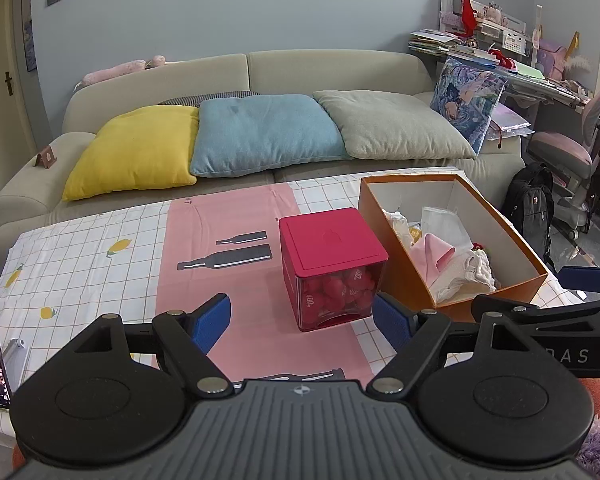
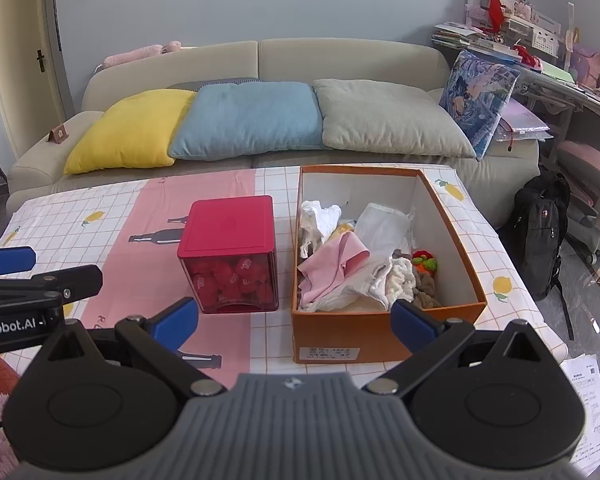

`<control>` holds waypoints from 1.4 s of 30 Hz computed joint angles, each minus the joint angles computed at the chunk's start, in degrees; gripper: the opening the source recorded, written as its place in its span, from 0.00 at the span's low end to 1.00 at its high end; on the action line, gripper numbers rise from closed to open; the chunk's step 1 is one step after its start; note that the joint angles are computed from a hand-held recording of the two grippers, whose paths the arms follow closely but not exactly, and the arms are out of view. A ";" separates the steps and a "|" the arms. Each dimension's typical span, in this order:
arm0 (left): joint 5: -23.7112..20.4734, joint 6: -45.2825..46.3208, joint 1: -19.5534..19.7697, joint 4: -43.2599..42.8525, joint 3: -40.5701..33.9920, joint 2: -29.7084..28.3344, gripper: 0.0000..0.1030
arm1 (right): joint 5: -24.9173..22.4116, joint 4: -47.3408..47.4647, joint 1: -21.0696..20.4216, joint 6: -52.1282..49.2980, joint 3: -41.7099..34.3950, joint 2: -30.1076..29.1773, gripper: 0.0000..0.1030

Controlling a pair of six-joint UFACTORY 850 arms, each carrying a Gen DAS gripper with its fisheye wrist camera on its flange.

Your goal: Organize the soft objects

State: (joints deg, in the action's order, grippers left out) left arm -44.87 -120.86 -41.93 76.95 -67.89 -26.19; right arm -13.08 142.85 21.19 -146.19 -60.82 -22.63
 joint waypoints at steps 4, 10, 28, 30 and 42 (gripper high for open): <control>0.06 -0.14 0.00 0.20 0.08 0.04 0.92 | 0.09 -1.09 -0.08 1.05 -0.20 -0.24 0.97; -0.20 -0.08 -0.05 0.11 -0.17 -0.04 0.92 | 0.19 -2.27 -0.19 2.16 -0.32 -0.35 0.97; -0.80 -0.78 0.08 0.22 -0.01 0.15 0.92 | 0.39 -2.43 0.03 2.28 -0.40 -0.46 0.97; -0.97 -0.94 -0.02 0.15 -0.02 0.15 0.92 | 0.33 -3.22 -0.10 3.04 -0.47 -0.61 0.97; -0.93 -0.94 0.01 0.22 0.09 0.24 0.92 | 0.40 -6.50 -0.40 5.98 -0.73 -0.76 0.97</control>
